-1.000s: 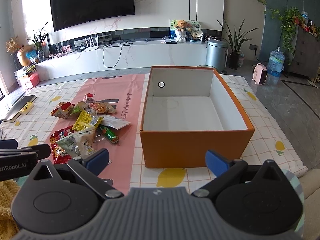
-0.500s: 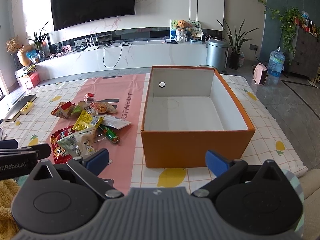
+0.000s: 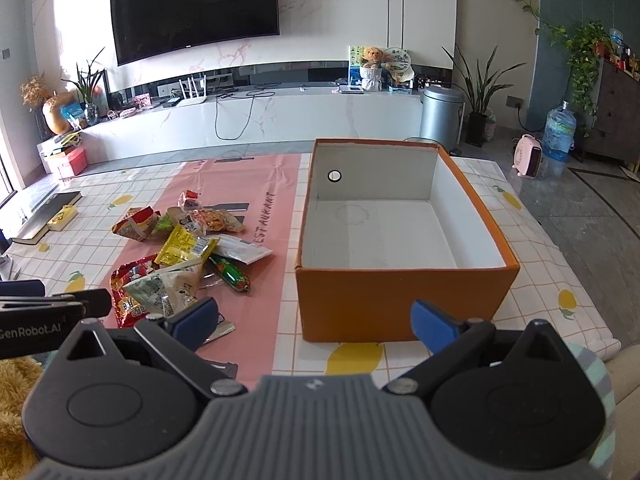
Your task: Organize snacks
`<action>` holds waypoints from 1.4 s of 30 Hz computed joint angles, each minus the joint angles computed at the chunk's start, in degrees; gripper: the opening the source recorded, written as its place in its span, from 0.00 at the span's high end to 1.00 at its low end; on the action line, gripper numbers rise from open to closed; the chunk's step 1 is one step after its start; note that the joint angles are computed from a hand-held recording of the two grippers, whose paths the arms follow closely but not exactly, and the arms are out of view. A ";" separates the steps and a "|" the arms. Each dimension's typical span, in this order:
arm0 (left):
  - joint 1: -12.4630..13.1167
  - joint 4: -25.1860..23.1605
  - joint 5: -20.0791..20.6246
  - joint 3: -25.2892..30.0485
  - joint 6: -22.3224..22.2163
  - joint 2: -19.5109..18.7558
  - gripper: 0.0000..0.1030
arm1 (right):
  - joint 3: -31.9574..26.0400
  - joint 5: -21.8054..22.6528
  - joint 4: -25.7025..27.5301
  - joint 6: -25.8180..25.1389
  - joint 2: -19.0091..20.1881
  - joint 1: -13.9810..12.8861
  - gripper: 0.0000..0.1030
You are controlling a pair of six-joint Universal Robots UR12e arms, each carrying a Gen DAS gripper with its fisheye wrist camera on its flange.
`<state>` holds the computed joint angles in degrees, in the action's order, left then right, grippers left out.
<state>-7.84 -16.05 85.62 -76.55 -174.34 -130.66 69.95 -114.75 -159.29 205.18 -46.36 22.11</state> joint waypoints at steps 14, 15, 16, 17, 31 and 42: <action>3.89 -12.37 -10.28 4.49 -3.87 -1.17 0.53 | -4.65 11.40 -0.50 -3.26 3.49 -0.73 0.31; 4.21 -13.46 -11.10 5.00 -4.00 -1.42 0.53 | -5.38 12.59 -0.28 -3.83 3.97 -0.77 0.31; 4.48 -14.74 -11.64 5.83 -3.97 -1.86 0.53 | -5.96 13.24 -0.30 -4.31 4.40 -0.77 0.32; 4.58 -15.65 -11.43 6.45 -3.89 -2.16 0.53 | -6.76 13.85 -0.22 -4.98 4.98 -0.79 0.32; 5.44 -29.56 -8.59 18.61 -7.00 -8.73 0.46 | -21.91 21.04 11.94 -10.94 13.79 -1.29 0.36; 5.53 -36.21 -9.16 28.00 -10.35 -14.88 0.37 | -31.10 24.85 19.00 -11.57 19.52 -2.39 0.37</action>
<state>-2.31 -52.27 76.46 -48.55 -184.69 -145.54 38.85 -89.90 -140.29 193.62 -26.85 19.72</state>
